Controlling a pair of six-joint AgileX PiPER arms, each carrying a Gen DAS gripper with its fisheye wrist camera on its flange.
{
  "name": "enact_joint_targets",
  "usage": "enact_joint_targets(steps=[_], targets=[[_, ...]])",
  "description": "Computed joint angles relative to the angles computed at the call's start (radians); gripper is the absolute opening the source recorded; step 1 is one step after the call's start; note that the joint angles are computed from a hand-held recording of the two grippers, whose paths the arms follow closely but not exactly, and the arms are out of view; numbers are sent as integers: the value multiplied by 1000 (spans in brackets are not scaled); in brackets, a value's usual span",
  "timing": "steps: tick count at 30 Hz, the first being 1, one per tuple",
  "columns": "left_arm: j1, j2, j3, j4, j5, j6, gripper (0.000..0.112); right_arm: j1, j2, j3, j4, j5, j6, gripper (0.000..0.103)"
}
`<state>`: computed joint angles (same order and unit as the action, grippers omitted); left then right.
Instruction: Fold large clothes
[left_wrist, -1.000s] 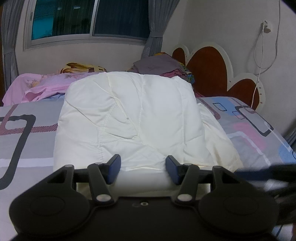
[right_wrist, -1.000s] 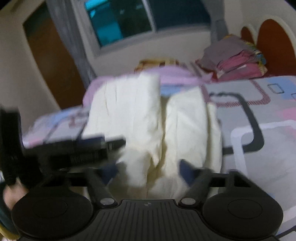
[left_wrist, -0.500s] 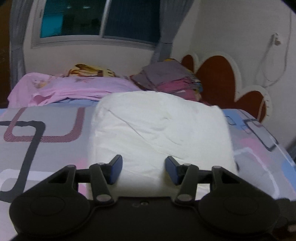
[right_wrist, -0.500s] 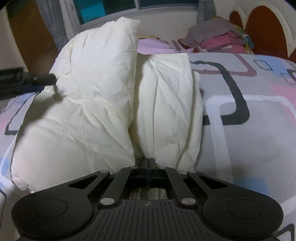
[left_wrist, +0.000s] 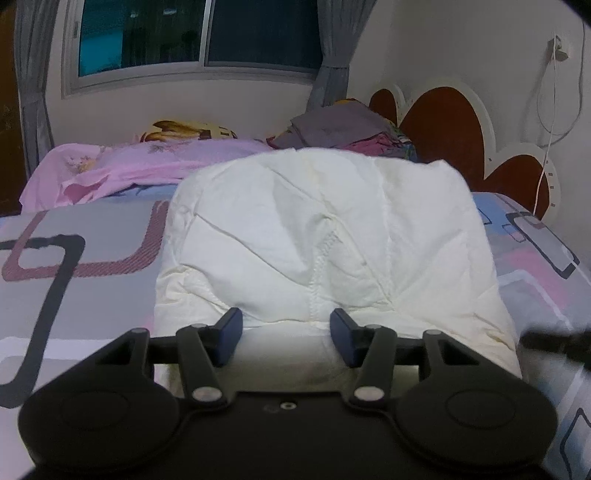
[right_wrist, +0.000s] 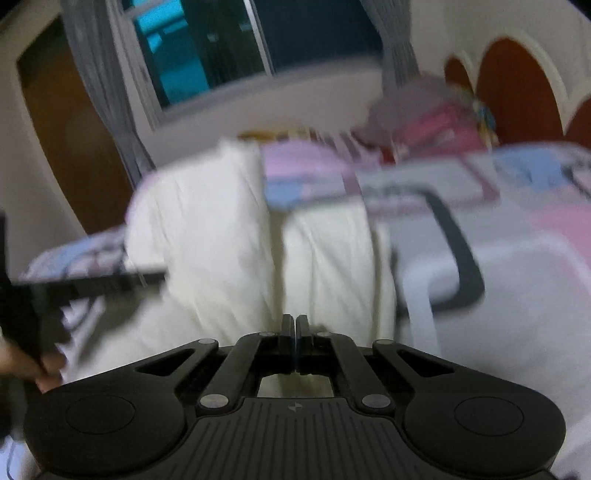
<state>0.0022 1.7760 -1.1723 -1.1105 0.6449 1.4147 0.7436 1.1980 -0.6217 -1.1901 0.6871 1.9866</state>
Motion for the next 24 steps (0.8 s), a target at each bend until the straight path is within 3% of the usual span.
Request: enact_joint_targets(steps=[9,13,16,19,24], targets=[[-17,-3,-65,-31,12,-55,53,-122,227,-276,-96,-39,-107,0],[-36,51,-128,-25,-22,-103,54,-183,426,-405,-115,-24,-162,0],[-48,99,-139,-60,-54,-67,56,-198,546,-407,-171,-3,-85,0],[-41,127,-119,-144,-56,34,57,-223,586,-367,-247,-39,45,0],[-45,181,-136,-194,-60,66,57,-250,659,-381,-262,-76,52,0]])
